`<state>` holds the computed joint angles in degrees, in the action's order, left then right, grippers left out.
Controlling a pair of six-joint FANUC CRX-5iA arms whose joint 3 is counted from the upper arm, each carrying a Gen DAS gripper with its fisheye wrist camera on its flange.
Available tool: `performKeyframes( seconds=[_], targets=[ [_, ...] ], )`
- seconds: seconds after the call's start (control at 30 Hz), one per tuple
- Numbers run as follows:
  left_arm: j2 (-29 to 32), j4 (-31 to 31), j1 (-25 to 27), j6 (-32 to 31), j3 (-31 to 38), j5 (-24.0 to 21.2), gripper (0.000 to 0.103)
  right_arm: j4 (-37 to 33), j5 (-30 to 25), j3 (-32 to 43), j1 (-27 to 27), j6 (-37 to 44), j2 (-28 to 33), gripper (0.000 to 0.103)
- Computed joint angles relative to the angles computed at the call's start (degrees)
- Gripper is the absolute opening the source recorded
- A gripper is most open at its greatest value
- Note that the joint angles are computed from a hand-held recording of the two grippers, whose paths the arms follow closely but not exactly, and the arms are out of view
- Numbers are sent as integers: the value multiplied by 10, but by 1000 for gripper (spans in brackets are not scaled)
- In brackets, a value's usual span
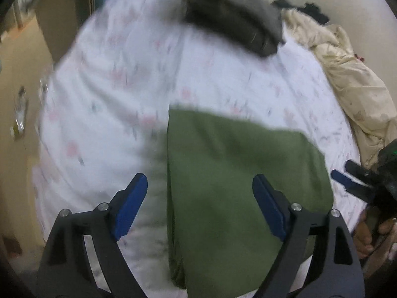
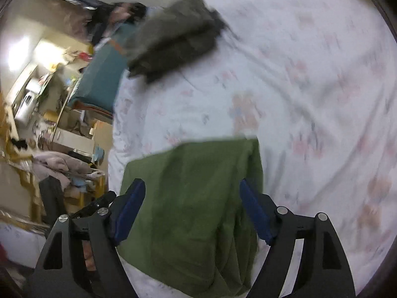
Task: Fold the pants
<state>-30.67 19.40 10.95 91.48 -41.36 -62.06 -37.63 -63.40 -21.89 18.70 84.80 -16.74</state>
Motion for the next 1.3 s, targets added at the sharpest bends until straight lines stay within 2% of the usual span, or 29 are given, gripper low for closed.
performKeyframes(
  seconds=[0.13,0.23,0.27,0.3,0.33,0.37,0.43,0.53,0.6,0.67,0.77,0.83,0.93,1.0,1.13,1.17,1.23,1.27,1.3],
  targets=[
    [29,71,32,-35,-53,-27,84,18,-28,-8,32,-31,53,81],
    [37,86,12,-60,-61,-18,81,24,-35,-17,51,-37,80,91],
    [38,92,1,-79,-62,-11,64,21,-28,-23,53,-38,77,91],
    [35,102,-3,-90,-65,-13,40,24,-24,-25,58,-39,74,89],
    [36,108,-8,-98,-61,-16,30,14,-29,-22,54,-24,72,63],
    [37,95,-21,-93,-49,-15,18,-14,-45,-14,41,8,74,49],
    [36,65,-45,-89,-22,-20,12,9,-35,-11,70,11,53,29],
    [-3,89,-25,-86,-16,-30,11,35,-21,-9,100,9,17,24],
    [-30,106,-15,-103,3,-28,11,19,-16,5,82,23,-5,24],
    [-22,113,-18,-106,36,-12,11,13,-12,28,68,35,-9,23],
    [47,101,-28,-109,121,22,11,5,10,87,52,51,23,23],
    [109,101,-23,-134,186,45,11,17,37,149,50,61,76,24],
    [235,94,-22,-151,306,83,11,25,63,267,41,70,181,24],
    [326,82,-19,-143,401,89,12,41,68,369,40,58,270,24],
    [465,49,-16,-109,554,88,12,94,36,575,50,7,439,24],
    [498,16,-21,-92,599,72,12,107,27,612,55,-10,468,24],
    [570,-42,-29,-58,689,6,13,137,-19,706,59,-55,548,25],
    [607,-50,-27,-38,730,-27,15,150,-44,741,63,-74,577,26],
    [632,-38,-19,-32,748,-37,17,168,-72,780,68,-88,612,30]
  ],
)
